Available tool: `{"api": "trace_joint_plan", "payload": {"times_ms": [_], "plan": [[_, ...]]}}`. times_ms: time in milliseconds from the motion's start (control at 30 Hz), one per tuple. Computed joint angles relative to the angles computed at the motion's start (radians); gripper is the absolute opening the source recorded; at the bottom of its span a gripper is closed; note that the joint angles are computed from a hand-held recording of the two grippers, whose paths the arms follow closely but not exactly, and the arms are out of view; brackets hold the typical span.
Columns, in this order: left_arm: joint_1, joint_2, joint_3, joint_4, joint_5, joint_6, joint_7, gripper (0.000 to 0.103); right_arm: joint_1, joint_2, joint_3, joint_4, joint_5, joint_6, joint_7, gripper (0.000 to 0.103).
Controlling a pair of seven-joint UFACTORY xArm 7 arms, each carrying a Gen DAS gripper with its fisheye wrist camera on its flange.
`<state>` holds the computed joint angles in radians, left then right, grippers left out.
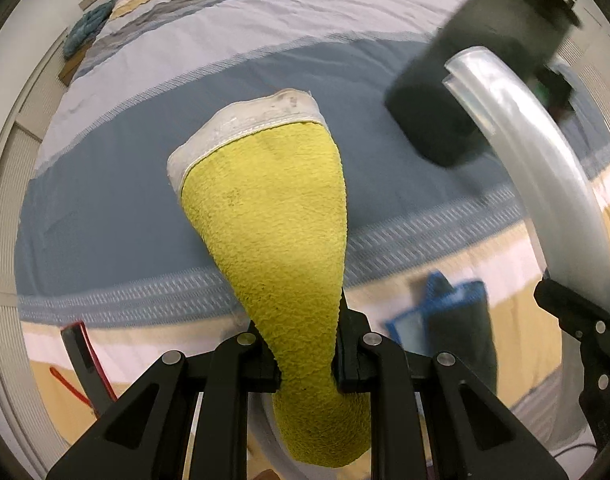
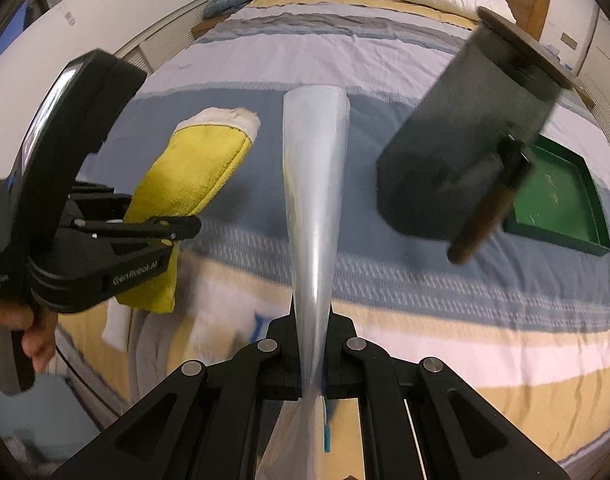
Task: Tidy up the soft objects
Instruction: 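Carry the yellow sock and clear tube over the green tray with both tools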
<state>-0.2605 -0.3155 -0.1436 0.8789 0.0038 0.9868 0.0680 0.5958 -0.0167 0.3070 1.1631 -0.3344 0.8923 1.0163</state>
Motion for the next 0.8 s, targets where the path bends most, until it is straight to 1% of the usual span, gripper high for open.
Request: {"api": "trace_joint_plan", "payload": {"times_ms": [167, 400, 533, 633, 800], "plan": [[-0.043, -0.087, -0.029, -0.037, -0.028, 0.072, -0.014, 0.016, 0.012, -0.12, 0.025, -0.083, 0.081, 0.044, -0.053, 0.004], [-0.12, -0.14, -0.067, -0.043, -0.089, 0.139, -0.026, 0.016, 0.019, -0.325, 0.064, -0.21, 0.211, 0.165, -0.082, 0.004], [-0.171, -0.127, -0.085, -0.025, -0.133, 0.158, -0.014, 0.016, 0.013, -0.443, 0.083, -0.269, 0.271, 0.261, -0.066, 0.004], [-0.212, -0.102, -0.11, 0.001, -0.159, 0.16, -0.011, 0.016, 0.008, -0.533, 0.09, -0.314, 0.31, 0.335, -0.054, 0.004], [-0.272, -0.033, -0.149, 0.053, -0.183, 0.14, -0.015, 0.016, -0.015, -0.663, 0.098, -0.354, 0.353, 0.47, -0.028, 0.004]]}}
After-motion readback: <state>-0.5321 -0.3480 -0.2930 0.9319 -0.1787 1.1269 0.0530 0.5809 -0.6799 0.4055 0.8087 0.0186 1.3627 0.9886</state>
